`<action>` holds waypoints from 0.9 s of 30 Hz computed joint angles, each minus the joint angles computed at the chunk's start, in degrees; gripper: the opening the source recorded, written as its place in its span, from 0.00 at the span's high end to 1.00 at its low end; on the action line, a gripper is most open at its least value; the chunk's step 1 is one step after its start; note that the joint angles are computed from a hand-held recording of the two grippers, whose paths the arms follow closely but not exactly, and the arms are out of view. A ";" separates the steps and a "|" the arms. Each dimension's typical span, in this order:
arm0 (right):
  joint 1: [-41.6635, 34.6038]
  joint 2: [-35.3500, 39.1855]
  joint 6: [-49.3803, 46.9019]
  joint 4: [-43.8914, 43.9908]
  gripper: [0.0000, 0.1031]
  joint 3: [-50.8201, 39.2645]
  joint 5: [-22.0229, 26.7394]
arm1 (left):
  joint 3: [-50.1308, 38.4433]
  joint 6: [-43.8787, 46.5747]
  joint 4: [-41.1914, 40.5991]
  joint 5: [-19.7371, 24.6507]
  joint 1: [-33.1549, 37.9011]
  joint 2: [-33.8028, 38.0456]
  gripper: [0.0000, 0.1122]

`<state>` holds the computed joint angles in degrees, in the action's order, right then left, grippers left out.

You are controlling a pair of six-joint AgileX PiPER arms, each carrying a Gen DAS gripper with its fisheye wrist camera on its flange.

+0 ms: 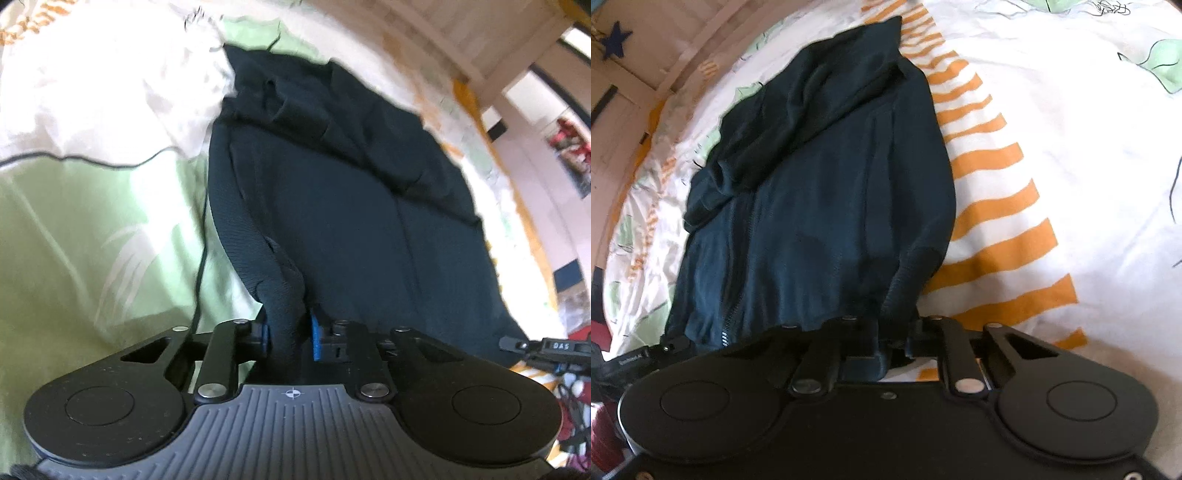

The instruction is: Fold large clothes

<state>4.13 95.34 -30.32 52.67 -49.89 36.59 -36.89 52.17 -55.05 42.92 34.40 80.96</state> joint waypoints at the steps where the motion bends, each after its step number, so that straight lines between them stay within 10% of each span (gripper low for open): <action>1: -0.95 -0.38 -2.45 2.88 0.81 0.48 0.65 | 0.43 1.06 -2.14 0.35 0.77 -0.35 0.86; 14: -9.32 1.71 -28.12 38.05 0.87 -2.39 11.08 | -9.06 1.02 -20.97 5.50 3.80 2.68 0.86; 21: -5.77 16.10 -24.31 45.09 0.87 -22.50 7.18 | -25.41 0.09 -31.47 -3.84 -3.81 16.86 0.86; 27: -1.54 33.31 -7.85 31.80 0.87 -48.47 -1.63 | -41.49 -9.12 -24.87 -14.16 -10.67 31.58 0.86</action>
